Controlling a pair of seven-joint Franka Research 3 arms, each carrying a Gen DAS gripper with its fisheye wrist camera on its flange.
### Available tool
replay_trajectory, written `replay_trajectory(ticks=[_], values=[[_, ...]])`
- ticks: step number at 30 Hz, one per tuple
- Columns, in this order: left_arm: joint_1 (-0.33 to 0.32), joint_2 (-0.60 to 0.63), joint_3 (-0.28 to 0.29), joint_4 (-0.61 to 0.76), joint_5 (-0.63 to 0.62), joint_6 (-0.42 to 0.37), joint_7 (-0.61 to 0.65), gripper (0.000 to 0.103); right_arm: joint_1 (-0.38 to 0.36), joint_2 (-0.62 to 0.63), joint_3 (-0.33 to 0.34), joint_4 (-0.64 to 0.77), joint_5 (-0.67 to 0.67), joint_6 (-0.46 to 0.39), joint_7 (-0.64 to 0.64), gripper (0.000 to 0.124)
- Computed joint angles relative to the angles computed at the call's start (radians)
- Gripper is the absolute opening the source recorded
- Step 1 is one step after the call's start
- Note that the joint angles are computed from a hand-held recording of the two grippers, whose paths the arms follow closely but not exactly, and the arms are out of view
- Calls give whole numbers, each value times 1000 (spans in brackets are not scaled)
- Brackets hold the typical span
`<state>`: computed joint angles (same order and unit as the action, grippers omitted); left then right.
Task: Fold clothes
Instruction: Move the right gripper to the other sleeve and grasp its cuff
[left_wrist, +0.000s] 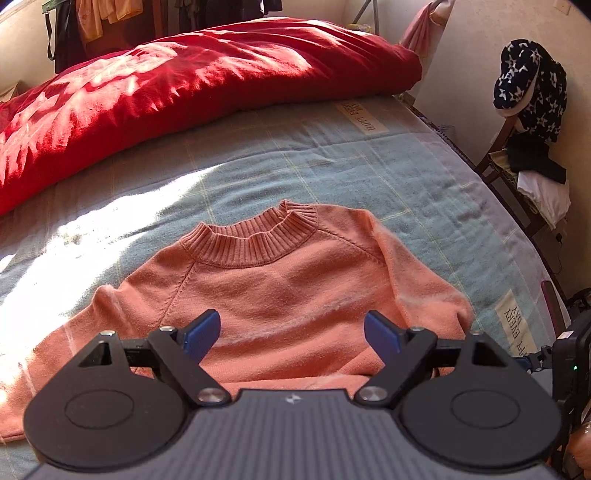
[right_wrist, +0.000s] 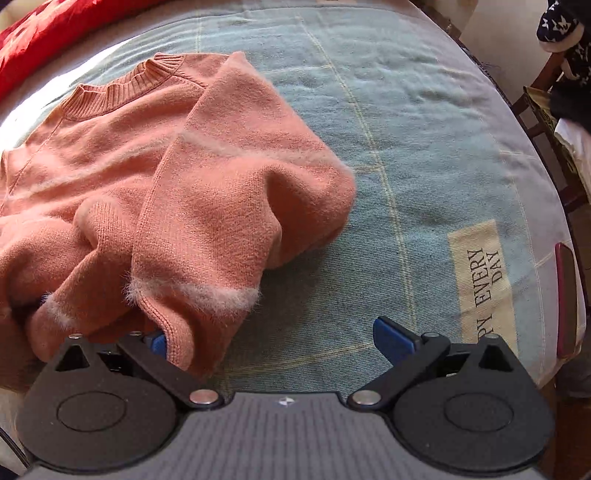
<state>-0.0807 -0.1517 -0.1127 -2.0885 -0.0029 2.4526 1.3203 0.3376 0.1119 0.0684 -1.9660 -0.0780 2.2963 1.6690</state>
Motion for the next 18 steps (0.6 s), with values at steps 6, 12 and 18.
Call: replay_trajectory(ticks=[6, 12, 18], values=[[3, 14, 0, 44, 3, -12, 12, 85, 7, -7, -13, -9, -158, 28, 8, 103], [11, 32, 0, 72, -1, -9, -10, 85, 8, 13, -41, 18, -416, 63, 82, 103], [13, 53, -6, 95, 10, -20, -15, 85, -6, 104, -70, 110, -518, 73, 78, 103]])
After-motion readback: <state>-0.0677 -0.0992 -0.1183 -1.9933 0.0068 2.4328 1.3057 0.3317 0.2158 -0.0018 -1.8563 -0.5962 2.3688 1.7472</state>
